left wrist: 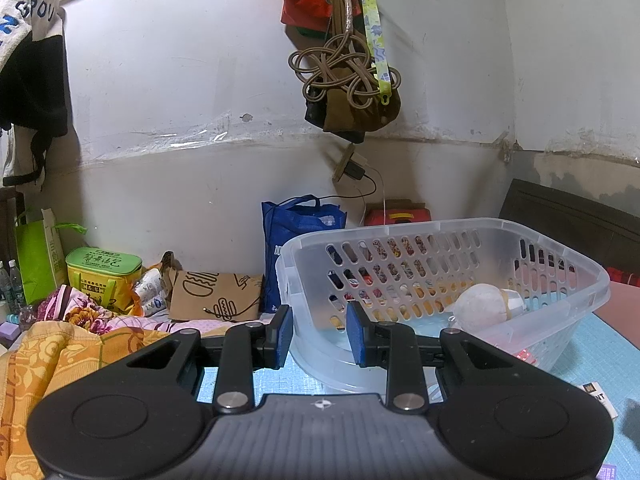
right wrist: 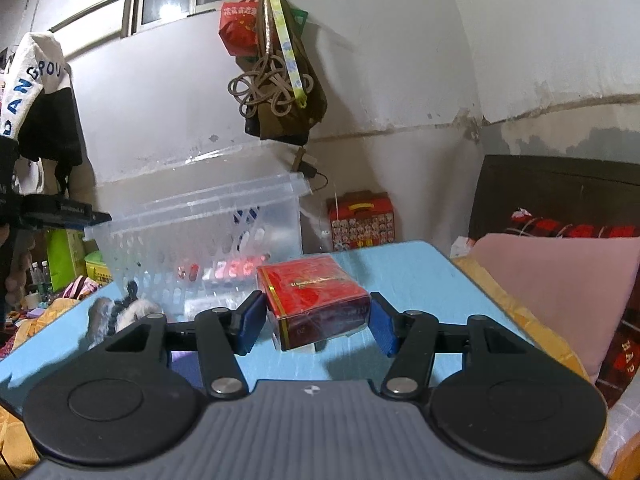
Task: Organize objects
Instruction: 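Lower the red box into the basket and open the right gripper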
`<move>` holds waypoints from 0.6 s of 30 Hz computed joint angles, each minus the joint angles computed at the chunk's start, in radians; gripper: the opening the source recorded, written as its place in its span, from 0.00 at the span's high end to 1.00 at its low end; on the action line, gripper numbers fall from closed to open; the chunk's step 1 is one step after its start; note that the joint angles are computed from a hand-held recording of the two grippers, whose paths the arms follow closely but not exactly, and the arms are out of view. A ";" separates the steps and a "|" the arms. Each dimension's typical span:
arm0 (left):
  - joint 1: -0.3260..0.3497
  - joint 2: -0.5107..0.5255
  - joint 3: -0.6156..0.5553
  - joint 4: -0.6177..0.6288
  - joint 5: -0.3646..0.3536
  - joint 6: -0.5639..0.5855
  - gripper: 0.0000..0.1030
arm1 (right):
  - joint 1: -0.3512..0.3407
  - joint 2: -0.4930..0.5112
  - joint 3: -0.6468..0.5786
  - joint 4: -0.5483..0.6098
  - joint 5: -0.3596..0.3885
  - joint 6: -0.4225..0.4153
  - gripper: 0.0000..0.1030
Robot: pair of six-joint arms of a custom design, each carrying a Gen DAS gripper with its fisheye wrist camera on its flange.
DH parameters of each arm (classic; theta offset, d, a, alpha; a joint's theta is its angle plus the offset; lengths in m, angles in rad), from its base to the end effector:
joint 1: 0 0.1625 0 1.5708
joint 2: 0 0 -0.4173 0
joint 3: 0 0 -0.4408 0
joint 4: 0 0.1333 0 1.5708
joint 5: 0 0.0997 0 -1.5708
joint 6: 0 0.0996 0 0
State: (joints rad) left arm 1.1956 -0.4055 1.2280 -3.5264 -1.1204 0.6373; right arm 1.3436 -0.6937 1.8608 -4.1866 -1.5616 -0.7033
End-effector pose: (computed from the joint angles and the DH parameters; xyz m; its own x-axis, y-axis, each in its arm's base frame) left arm -0.1313 -0.8155 0.0564 -0.6969 0.2050 -0.6872 0.7092 0.3389 -0.6182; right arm -0.0055 -0.6197 0.1108 -0.7624 0.0883 0.6411 -0.6105 0.2304 -0.7578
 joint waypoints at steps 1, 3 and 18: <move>0.000 0.000 0.000 -0.001 0.001 0.001 0.68 | 0.003 -0.001 -0.004 -0.001 0.002 0.000 0.43; 0.000 0.000 0.000 -0.001 0.001 0.001 0.68 | 0.007 -0.005 -0.009 0.000 0.014 0.001 0.43; 0.000 0.004 -0.006 0.003 -0.002 -0.001 0.68 | 0.124 -0.005 -0.185 0.207 0.034 -0.107 0.43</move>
